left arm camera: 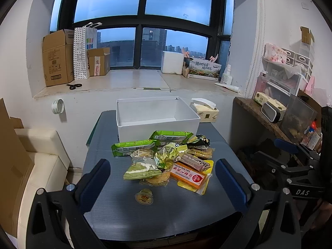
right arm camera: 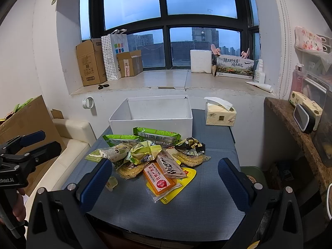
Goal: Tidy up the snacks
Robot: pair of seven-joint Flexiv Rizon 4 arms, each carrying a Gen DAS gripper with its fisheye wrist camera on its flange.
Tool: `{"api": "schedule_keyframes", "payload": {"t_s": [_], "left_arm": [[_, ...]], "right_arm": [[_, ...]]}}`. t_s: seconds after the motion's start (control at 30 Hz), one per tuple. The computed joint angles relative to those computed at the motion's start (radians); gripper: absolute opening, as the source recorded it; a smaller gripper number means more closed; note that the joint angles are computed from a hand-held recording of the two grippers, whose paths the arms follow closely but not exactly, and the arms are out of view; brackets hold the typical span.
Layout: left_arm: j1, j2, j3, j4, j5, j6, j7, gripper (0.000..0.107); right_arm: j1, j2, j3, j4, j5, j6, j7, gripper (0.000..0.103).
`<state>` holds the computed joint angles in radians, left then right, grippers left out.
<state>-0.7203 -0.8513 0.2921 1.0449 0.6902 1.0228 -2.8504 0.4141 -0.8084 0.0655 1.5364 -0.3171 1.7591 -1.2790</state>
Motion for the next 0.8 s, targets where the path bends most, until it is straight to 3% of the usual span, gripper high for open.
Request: {"api": "schedule_keyframes", "payload": {"t_s": [0.8], "left_arm": [[0.008,0.001,-0.003,0.013,-0.018,0.021,0.009,0.103]], "right_arm": [[-0.004,-0.003,0.009,0.001,0.001,0.005,-0.007,0.103]]}}
